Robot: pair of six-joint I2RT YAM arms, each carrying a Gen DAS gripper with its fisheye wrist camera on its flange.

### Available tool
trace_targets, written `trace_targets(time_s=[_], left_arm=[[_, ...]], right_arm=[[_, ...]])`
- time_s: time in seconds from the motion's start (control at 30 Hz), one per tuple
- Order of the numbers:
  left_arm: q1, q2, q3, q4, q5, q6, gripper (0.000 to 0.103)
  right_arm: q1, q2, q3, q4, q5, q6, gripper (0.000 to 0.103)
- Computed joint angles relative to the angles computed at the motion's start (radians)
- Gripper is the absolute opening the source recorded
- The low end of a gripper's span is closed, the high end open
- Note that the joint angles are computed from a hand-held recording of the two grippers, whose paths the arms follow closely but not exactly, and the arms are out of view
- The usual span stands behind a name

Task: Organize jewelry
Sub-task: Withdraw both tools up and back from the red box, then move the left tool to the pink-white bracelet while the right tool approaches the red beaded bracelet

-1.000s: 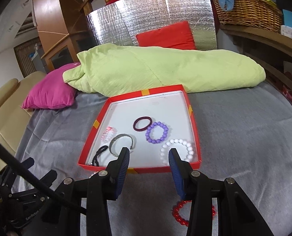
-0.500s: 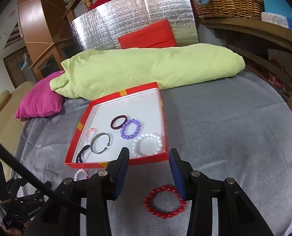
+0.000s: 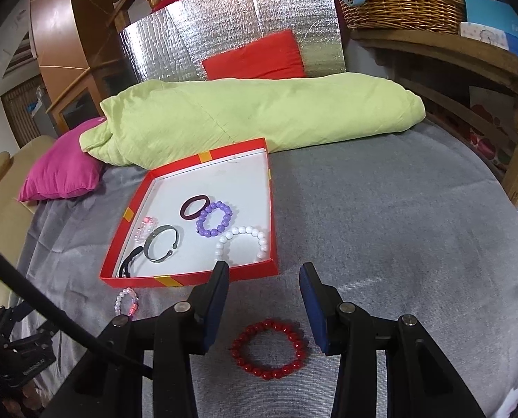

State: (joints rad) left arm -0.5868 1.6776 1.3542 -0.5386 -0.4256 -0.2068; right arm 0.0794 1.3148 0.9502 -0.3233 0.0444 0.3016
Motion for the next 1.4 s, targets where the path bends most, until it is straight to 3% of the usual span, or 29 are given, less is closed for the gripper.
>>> trace_targets(time_s=[0.53, 1.03, 1.23, 1.4], left_arm=[[0.068, -0.106, -0.073, 0.06, -0.069, -0.091, 0.078], [0.073, -0.103, -0.073, 0.053, -0.08, -0.091, 0.078], [0.071, -0.023, -0.021, 0.003, -0.002, -0.087, 0.078], [0.087, 0.08, 0.056, -0.075, 0.124, -0.106, 0.078]], right_arm=[[0.046, 0.023, 0.018, -0.004, 0.015, -0.025, 0.046], [0.047, 0.034, 0.008, -0.016, 0.035, -0.089, 0.046], [-0.005, 0.049, 0.0, -0.05, -0.007, -0.137, 0.047], [-0.081, 0.078, 0.008, -0.096, -0.084, -0.145, 0.047]])
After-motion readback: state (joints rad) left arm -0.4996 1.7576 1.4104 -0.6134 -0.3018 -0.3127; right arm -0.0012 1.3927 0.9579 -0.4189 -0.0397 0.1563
